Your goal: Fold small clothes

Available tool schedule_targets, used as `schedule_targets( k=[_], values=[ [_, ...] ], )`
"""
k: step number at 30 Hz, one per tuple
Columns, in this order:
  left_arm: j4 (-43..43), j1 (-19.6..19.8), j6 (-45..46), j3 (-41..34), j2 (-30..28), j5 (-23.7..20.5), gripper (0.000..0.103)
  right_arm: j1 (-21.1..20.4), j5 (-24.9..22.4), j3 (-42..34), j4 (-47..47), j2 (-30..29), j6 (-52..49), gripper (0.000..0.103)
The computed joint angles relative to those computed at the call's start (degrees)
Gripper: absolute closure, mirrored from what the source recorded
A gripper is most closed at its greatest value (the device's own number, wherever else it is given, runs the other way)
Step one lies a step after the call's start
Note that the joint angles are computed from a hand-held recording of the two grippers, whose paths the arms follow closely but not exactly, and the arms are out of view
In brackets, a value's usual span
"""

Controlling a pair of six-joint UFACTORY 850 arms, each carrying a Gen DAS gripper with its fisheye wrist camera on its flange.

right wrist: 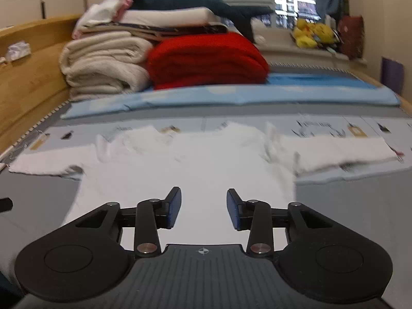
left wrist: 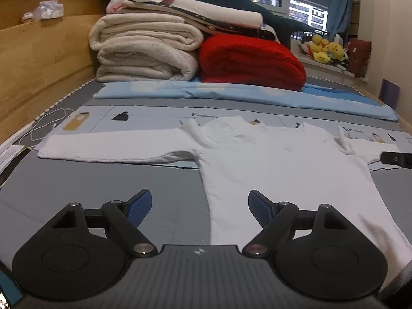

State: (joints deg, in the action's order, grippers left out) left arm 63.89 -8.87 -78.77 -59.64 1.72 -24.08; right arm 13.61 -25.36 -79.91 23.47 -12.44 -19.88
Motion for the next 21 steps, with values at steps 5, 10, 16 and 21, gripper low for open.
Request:
schedule_targets(
  k=[5,10,16,21],
  values=[
    [-0.52,0.6,0.28,1.19,2.36,-4.36,0.019,2.9,-0.13,-3.08,0.1,-2.11,1.66,0.059],
    [-11.98,3.61,11.27,-1.23,2.96,-1.61,0.023,3.24,-1.33,-5.35,5.01,-4.05,0.77,0.059],
    [-20.02,7.47,20.55,-9.73,-2.82,1.81,0.02,3.19,0.43,-4.99,0.75,-4.03,4.08,0.059],
    [-17.82,11.15,22.04,-19.71,-12.2,2.48,0.02,3.59,1.71,-5.14,-9.58,-4.73,13.41,0.059]
  ],
)
